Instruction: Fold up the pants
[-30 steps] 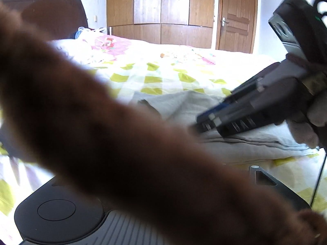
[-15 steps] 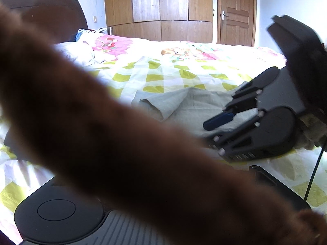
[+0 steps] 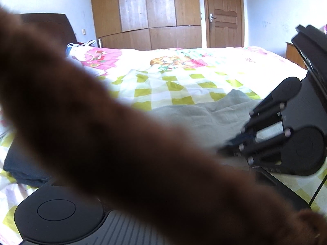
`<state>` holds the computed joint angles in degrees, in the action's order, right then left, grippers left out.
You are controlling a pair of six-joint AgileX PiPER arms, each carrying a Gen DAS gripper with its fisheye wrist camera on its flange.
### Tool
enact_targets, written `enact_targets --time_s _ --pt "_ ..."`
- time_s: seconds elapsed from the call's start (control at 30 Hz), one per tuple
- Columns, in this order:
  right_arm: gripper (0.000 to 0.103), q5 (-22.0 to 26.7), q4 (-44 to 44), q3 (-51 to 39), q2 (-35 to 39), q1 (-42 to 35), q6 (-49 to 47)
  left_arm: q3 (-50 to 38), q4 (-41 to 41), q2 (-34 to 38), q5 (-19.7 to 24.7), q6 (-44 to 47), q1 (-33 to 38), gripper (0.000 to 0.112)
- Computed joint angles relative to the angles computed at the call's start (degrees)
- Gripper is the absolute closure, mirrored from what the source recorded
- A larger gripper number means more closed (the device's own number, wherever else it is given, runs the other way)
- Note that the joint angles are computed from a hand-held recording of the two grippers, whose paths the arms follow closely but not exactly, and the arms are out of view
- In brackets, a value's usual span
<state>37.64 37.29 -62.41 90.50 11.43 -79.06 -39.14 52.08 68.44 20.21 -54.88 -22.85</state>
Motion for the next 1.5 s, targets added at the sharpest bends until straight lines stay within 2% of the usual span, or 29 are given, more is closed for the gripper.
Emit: enact_targets --time_s 0.03,0.13,0.23,0.33,0.43,0.53,0.6,0.7,0.77,0.83,0.93,1.1,1.17,1.3,1.33,1.4,1.43,1.5 --pt "0.083 -0.83 0.59 0.33 0.41 -0.13 -0.17 -0.43 0.93 1.49 -0.16 -0.55 -0.28 0.041" --pt "0.082 2.50 0.34 -2.89 1.92 -0.48 2.69 -1.42 1.93 5.58 -2.57 -1.27 0.29 0.041" --pt "0.081 4.27 -0.51 -4.13 1.66 -0.94 0.94 -1.57 6.91 7.10 -4.35 -6.15 0.47 0.041" --pt "0.079 9.08 -0.19 -7.60 2.27 -3.07 2.46 -1.76 8.33 7.78 -4.70 -6.78 0.53 0.041" --pt "0.073 14.48 2.86 -13.92 5.27 -5.19 6.04 -2.81 2.19 10.03 -2.83 0.30 0.91 0.040" --pt "0.071 14.99 3.69 -20.86 10.03 -3.98 12.69 -2.36 -5.80 9.52 -5.14 6.38 3.23 0.040" --pt "0.070 16.79 4.77 -25.28 13.22 -3.33 14.95 -2.39 -5.05 8.99 -4.05 5.90 2.80 0.040" --pt "0.070 13.44 2.86 -27.06 16.51 -0.79 16.20 -2.09 -4.35 8.35 -2.38 5.04 2.15 0.039" --pt "0.070 11.38 -0.56 -29.01 20.08 0.71 21.82 -2.36 -7.60 7.40 -1.63 7.49 2.11 0.039" --pt "0.070 10.87 -2.44 -31.64 23.63 1.13 28.25 -2.83 -5.72 6.27 0.10 5.84 0.63 0.039" --pt "0.070 7.97 -0.28 -29.10 22.82 0.68 29.13 -4.30 -2.45 5.46 2.50 3.16 -2.27 0.039" --pt "0.065 9.41 7.48 -20.21 14.02 -8.27 24.46 -7.76 -4.62 9.44 0.22 4.11 -4.19 0.039" --pt "0.064 10.04 7.69 -16.72 10.62 -14.47 24.79 -9.29 -3.75 11.61 -1.09 2.79 -5.63 0.039" --pt "0.062 9.37 5.44 -12.70 7.41 -26.90 27.36 -13.75 -6.98 16.65 -4.52 5.52 -8.19 0.039" --pt "0.061 9.78 5.13 -12.63 7.69 -29.18 28.26 -15.51 -8.06 18.56 -4.38 6.55 -8.98 0.039" --pt "0.061 13.65 5.28 -14.39 10.23 -33.76 31.00 -19.33 -11.16 22.42 -3.06 10.64 -10.53 0.039" --pt "0.060 16.18 5.75 -15.38 11.82 -35.37 31.26 -21.63 -12.01 24.65 -1.26 12.37 -11.53 0.039" --pt "0.060 18.13 7.49 -15.33 13.73 -37.05 29.95 -27.01 -19.84 28.92 3.40 21.80 -12.17 0.039"
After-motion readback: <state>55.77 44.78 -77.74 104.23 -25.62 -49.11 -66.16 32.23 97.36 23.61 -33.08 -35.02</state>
